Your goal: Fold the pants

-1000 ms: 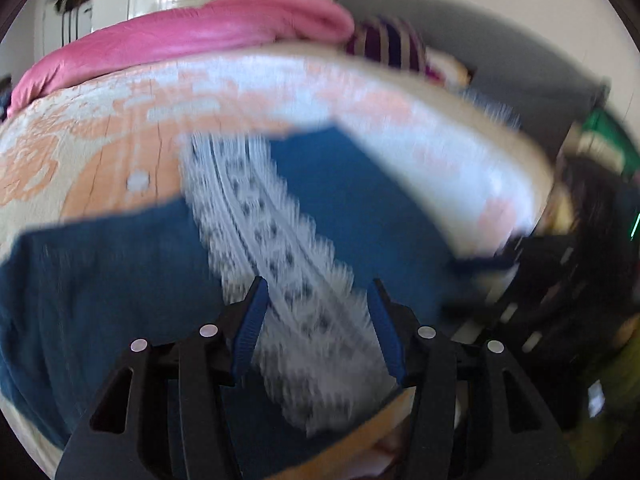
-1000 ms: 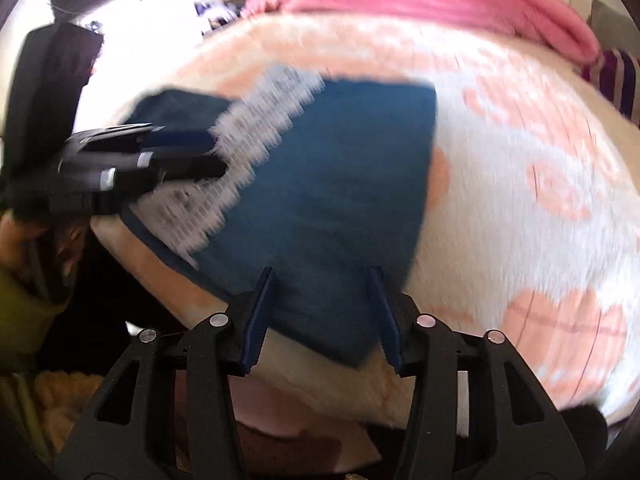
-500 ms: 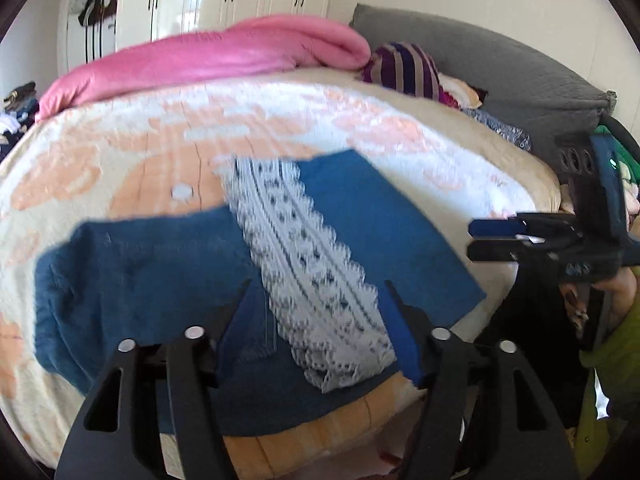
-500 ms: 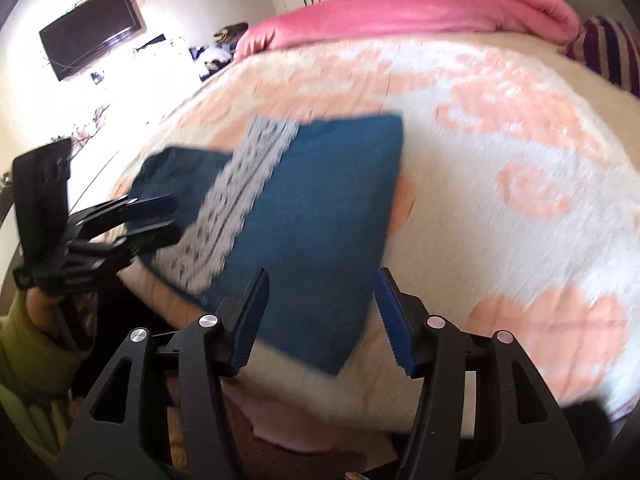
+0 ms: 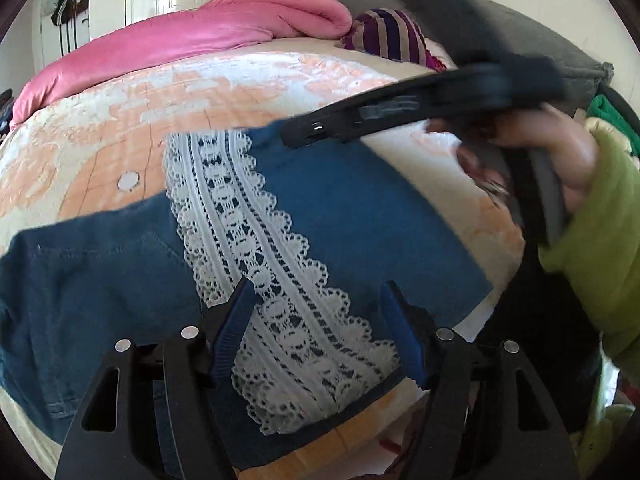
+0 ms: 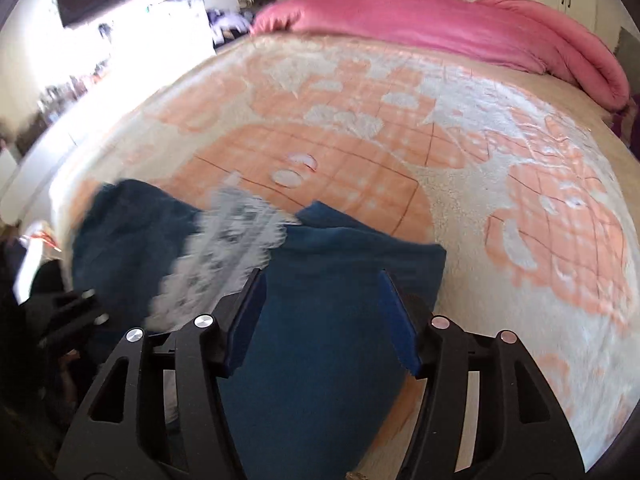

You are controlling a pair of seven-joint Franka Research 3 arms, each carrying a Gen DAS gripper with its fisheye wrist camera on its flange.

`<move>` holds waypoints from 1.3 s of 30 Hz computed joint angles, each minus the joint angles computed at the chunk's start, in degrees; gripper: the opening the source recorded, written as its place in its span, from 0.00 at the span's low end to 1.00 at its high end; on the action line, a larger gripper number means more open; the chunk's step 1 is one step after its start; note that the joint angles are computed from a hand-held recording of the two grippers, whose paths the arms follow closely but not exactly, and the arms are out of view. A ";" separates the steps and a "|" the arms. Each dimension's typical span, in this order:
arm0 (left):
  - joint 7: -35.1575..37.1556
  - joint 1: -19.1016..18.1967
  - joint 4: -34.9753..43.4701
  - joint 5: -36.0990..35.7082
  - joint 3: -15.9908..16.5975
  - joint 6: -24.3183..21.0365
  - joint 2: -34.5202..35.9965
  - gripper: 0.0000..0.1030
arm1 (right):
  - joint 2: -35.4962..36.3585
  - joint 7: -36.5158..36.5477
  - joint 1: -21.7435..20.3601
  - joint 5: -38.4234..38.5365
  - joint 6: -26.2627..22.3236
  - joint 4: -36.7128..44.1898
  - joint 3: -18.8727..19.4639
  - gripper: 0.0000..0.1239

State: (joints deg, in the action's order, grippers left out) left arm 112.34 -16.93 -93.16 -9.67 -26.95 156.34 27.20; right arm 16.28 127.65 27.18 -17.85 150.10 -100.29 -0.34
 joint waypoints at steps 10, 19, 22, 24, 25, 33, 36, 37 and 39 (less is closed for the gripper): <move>1.63 1.36 -2.40 -1.37 -1.30 1.91 -0.91 0.63 | 3.51 -0.02 -1.36 5.28 2.55 1.24 -1.43 0.42; 2.69 3.87 -6.89 -6.64 -1.78 4.43 -6.53 0.68 | -6.90 17.11 2.27 -9.97 12.28 -9.87 -5.09 0.66; 1.41 3.85 -8.84 -7.14 -0.58 5.63 -8.67 0.81 | -9.36 22.02 1.60 -14.98 12.42 -11.77 -4.09 0.70; 1.04 4.18 -10.05 -7.80 -0.22 6.41 -9.97 0.81 | -10.23 23.65 0.66 -16.87 12.46 -12.12 -2.93 0.72; 0.53 3.96 -10.04 -7.61 0.26 6.55 -10.22 0.81 | -10.63 24.27 0.23 -17.77 12.29 -12.09 -2.26 0.73; -4.23 3.84 -12.33 -6.11 3.37 8.97 -13.40 0.93 | -9.59 20.30 -2.11 -17.49 11.52 -7.65 2.74 0.76; -7.32 3.75 -13.21 -4.56 4.88 9.50 -14.35 0.93 | -7.80 17.47 -1.28 -15.94 10.23 -4.66 3.02 0.76; -8.38 3.86 -13.79 -4.20 5.36 9.70 -14.87 0.93 | -6.89 15.87 -0.97 -14.91 9.96 -3.34 3.20 0.76; -9.89 4.12 -14.37 -3.64 5.95 9.72 -15.45 0.94 | -5.46 12.96 -0.30 -12.42 9.73 -1.31 3.26 0.76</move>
